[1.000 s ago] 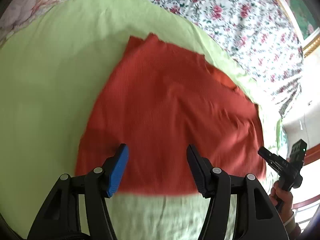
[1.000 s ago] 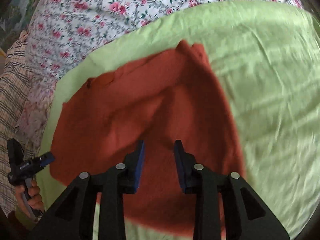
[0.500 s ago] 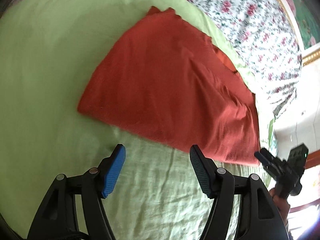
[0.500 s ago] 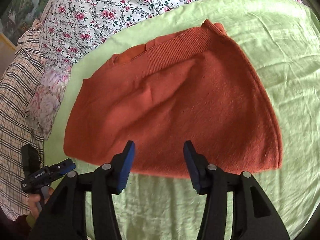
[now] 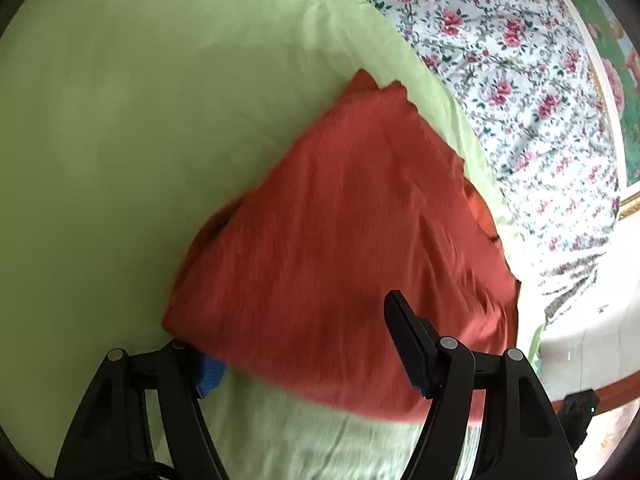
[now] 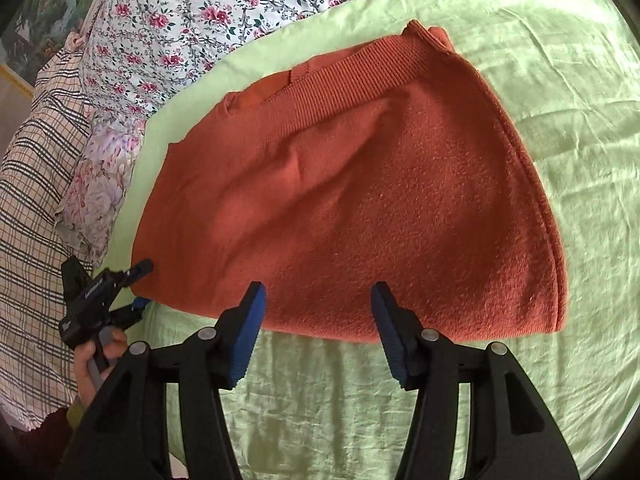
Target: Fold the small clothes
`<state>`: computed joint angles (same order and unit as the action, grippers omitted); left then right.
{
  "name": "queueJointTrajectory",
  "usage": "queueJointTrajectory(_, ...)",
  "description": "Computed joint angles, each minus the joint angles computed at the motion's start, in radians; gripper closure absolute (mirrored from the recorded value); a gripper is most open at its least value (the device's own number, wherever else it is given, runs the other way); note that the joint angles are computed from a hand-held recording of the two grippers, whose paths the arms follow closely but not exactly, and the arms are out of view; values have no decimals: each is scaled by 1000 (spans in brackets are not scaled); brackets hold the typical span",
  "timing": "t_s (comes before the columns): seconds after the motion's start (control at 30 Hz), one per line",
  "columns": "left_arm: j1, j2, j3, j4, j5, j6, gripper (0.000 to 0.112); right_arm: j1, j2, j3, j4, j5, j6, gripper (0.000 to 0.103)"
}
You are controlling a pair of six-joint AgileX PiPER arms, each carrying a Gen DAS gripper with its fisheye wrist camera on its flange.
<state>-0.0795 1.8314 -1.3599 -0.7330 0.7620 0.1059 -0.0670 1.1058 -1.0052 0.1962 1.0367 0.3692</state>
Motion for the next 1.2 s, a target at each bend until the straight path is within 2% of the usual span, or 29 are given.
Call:
queueJointTrajectory(0.13, -22, 43, -69, 65, -23, -74, 42, -68, 19, -6, 52, 9, -66, 47)
queueJointTrajectory(0.17, -27, 47, -78, 75, -27, -86, 46, -89, 26, -10, 66, 13, -87, 47)
queueJointTrajectory(0.2, -33, 53, -90, 93, -32, -104, 51, -105, 30, -12, 78, 16, -104, 47)
queueJointTrajectory(0.27, -35, 67, -112, 93, -26, -98, 73, -141, 41, -21, 102, 23, -143, 47)
queueJointTrajectory(0.37, -39, 73, -137, 73, -8, -82, 94, -180, 50, -33, 129, 34, -187, 47)
queueJointTrajectory(0.43, -74, 54, -158, 160, -14, -129, 97, -209, 59, -43, 149, 42, -221, 47)
queueJointTrajectory(0.63, -178, 11, -259, 245, 18, -133, 101, -289, 79, -71, 209, 63, -315, 47)
queueJointTrajectory(0.83, -418, 47, -450, 435, 101, -168, 102, -357, 112, -112, 299, 87, -404, 47)
queueJointTrajectory(0.97, -598, 125, -538, 586, 147, -177, 102, -420, 139, -133, 391, 113, -450, 47)
queueJointTrajectory(1.13, -759, 206, -545, 806, 169, -249, 102, -454, 220, -150, 494, 140, -500, 47)
queueJointTrajectory(1.2, -771, 206, -527, 830, 157, -268, 102, -442, 281, -167, 528, 134, -510, 47)
